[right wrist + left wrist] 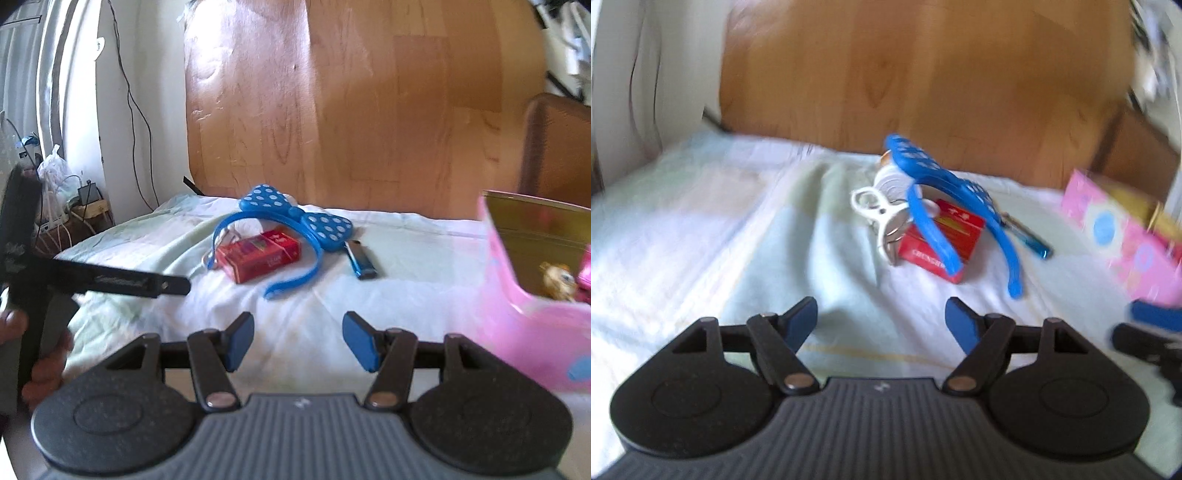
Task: Organize rigid objects
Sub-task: 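Move the right gripper to the blue polka-dot headband and grasp its band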
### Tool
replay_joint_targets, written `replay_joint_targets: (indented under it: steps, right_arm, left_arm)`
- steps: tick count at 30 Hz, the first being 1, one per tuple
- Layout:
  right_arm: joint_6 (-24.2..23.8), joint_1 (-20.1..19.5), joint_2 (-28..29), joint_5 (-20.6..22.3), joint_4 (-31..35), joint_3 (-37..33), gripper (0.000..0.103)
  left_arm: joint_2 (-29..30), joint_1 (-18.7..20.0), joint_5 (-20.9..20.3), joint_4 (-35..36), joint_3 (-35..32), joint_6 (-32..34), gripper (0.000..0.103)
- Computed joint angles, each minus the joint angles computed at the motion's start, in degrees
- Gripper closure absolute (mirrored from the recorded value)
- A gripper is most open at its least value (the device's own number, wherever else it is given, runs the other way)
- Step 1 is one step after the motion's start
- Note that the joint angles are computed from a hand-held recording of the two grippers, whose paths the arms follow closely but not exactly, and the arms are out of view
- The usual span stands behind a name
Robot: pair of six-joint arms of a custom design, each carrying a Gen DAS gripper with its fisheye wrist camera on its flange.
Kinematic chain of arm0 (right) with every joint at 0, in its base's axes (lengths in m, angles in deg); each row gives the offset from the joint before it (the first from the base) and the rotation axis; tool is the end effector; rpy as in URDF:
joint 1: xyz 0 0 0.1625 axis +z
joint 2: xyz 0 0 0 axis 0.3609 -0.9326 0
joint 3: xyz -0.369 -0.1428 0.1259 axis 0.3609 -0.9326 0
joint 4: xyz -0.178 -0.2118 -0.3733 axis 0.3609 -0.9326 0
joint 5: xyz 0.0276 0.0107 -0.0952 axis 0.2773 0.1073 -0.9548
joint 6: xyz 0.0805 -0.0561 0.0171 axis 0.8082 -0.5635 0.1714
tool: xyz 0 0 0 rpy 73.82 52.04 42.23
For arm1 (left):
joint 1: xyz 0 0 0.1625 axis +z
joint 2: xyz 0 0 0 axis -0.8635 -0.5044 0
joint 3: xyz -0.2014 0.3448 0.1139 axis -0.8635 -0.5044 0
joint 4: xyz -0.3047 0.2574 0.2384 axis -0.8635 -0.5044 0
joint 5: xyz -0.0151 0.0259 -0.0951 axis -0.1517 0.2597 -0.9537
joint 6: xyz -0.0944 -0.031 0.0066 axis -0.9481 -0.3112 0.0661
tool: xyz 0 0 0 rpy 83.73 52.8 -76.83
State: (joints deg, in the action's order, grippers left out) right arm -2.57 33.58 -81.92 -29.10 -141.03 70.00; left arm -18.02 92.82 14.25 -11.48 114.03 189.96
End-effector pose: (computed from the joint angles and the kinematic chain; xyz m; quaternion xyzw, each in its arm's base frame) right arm -0.0748 -0.4114 0.2653 0.3506 -0.8319 0.3925 0.1762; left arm -0.2708 -0.4416 -0.0849 0.1228 0.8328 -0.4662 0.2722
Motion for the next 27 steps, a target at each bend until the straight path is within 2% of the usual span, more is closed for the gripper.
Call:
replay_joint_targets:
  steps: [4,7,10,11,12,18,27]
  right_arm:
    - [6.2,7.6,9.5,-6.9,-4.9,-5.8,0.049]
    - [10.1,13.1,17.5,-14.6,-8.4,-11.3,0.058]
    - [13.8,16.5,24.0,-21.8,-10.1,-16.4,0.075]
    - [15.0,17.0,25.2,-23.3,-9.7,-17.6,0.087]
    - [16.0,16.9,25.6,-22.8,-9.5,-18.1,0.091]
    - [18.1,15.1,24.1,-20.1,-8.6,-17.3,0.096]
    - [21.7,9.9,17.0,-13.5,-5.0,-12.5,0.097]
  left_arm:
    - [-2.4,0.3,1.2,-5.9,3.0,1.4,0.025]
    - [-2.6,-0.5,0.4,-9.2,4.0,4.6,0.025]
    - [-2.6,-1.1,-0.3,-11.8,4.5,8.2,0.025]
    - [-2.5,-1.2,-0.5,-12.2,4.5,8.9,0.025]
    - [-2.4,-1.3,-0.8,-12.2,4.4,9.3,0.025]
    - [-2.0,-0.9,-1.2,-11.0,3.7,8.7,0.024]
    - [-0.9,-1.3,-2.7,-9.0,2.7,8.3,0.020]
